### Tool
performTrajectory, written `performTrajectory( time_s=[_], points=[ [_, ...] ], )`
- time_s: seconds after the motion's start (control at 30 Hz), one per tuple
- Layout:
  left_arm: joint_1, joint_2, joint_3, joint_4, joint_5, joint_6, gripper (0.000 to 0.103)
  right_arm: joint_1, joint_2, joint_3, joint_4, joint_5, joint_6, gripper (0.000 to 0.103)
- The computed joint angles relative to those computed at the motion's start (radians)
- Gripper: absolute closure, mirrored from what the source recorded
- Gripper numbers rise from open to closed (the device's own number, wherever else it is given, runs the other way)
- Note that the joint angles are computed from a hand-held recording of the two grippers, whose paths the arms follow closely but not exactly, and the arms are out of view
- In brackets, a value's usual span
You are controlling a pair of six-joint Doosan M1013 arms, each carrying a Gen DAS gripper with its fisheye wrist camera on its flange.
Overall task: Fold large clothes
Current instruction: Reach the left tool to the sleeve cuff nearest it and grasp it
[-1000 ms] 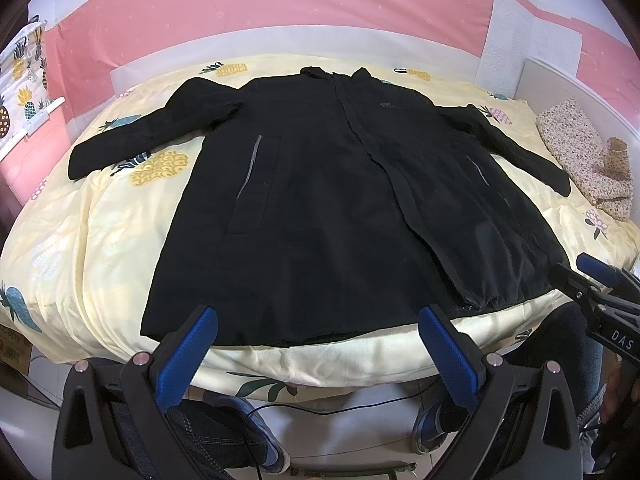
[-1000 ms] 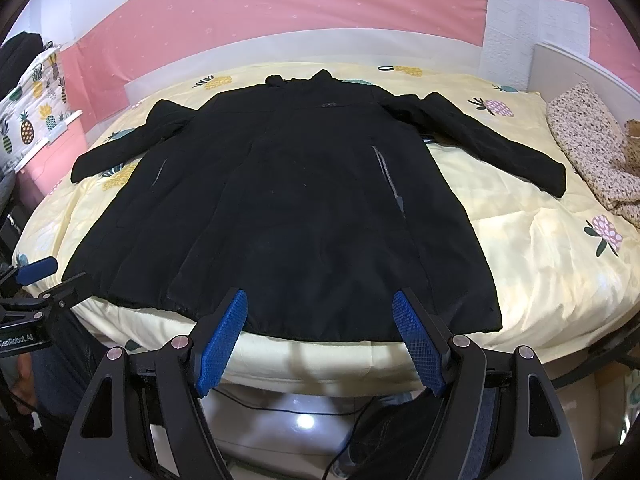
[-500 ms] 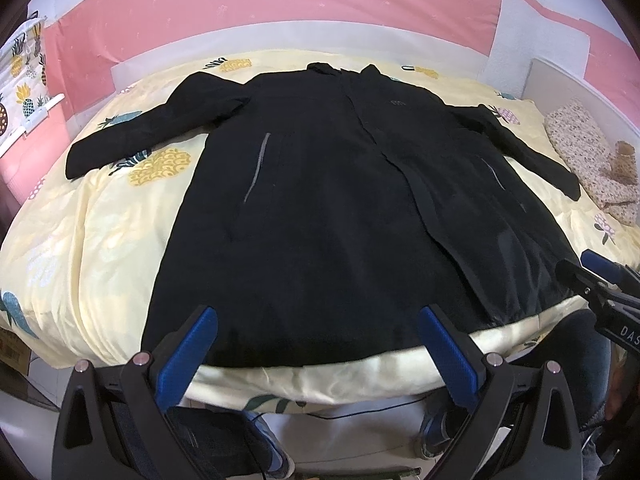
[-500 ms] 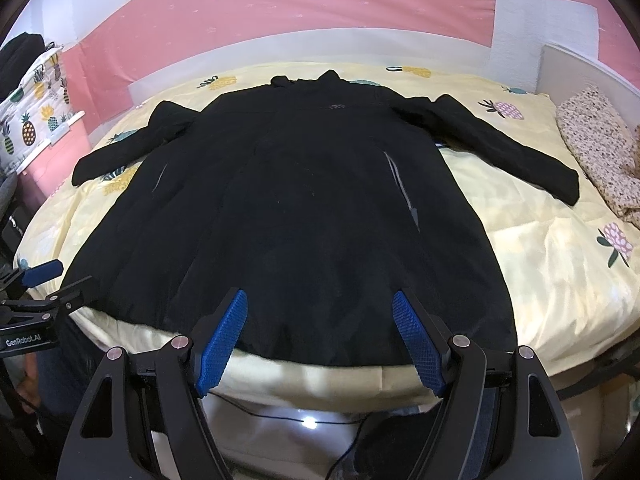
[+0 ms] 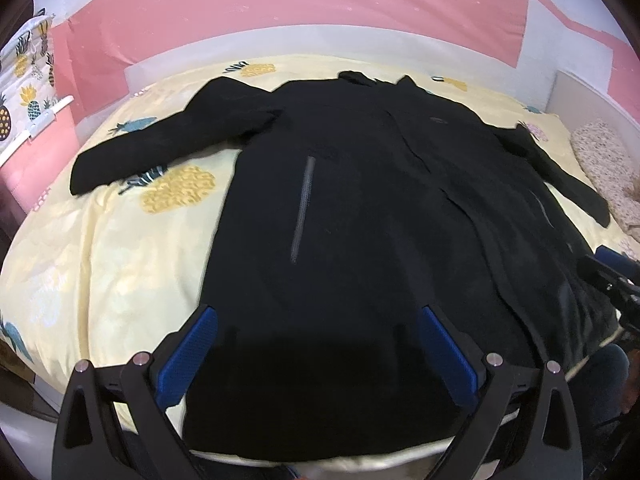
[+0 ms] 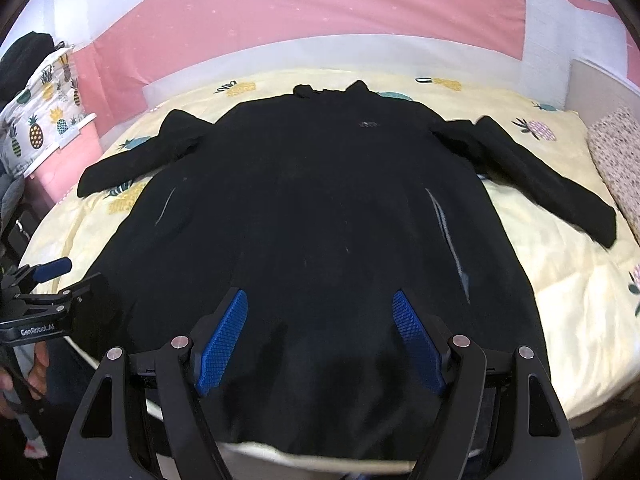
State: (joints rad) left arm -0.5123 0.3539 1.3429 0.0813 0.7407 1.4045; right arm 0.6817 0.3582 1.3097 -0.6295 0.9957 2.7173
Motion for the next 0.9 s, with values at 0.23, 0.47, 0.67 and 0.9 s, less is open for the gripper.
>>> performTrajectory(
  time_s=[0.23, 0.47, 0.67, 0.9],
  points=[
    [0.051, 0.057, -0.075, -0.035, 0.006, -0.032, 0.001, -0.03, 0.036, -0.049, 0.014, -0.035, -0.07, 0.028],
    [0.084, 0.104, -0.132, 0.046, -0.021, -0.132, 0.007, -0.059, 0.072, -0.092, 0.058, -0.058, -0.153, 0.028],
    [0.134, 0.174, -0.231, -0.013, 0.007, -0.119, 0.012, -0.07, 0.106, -0.135, 0.054, -0.039, -0.195, 0.028],
    [0.177, 0.268, -0.366, 0.015, 0.079, -0.202, 0.016, -0.094, 0.14, -0.185, 0.109, -0.039, -0.253, 0.028]
  ],
)
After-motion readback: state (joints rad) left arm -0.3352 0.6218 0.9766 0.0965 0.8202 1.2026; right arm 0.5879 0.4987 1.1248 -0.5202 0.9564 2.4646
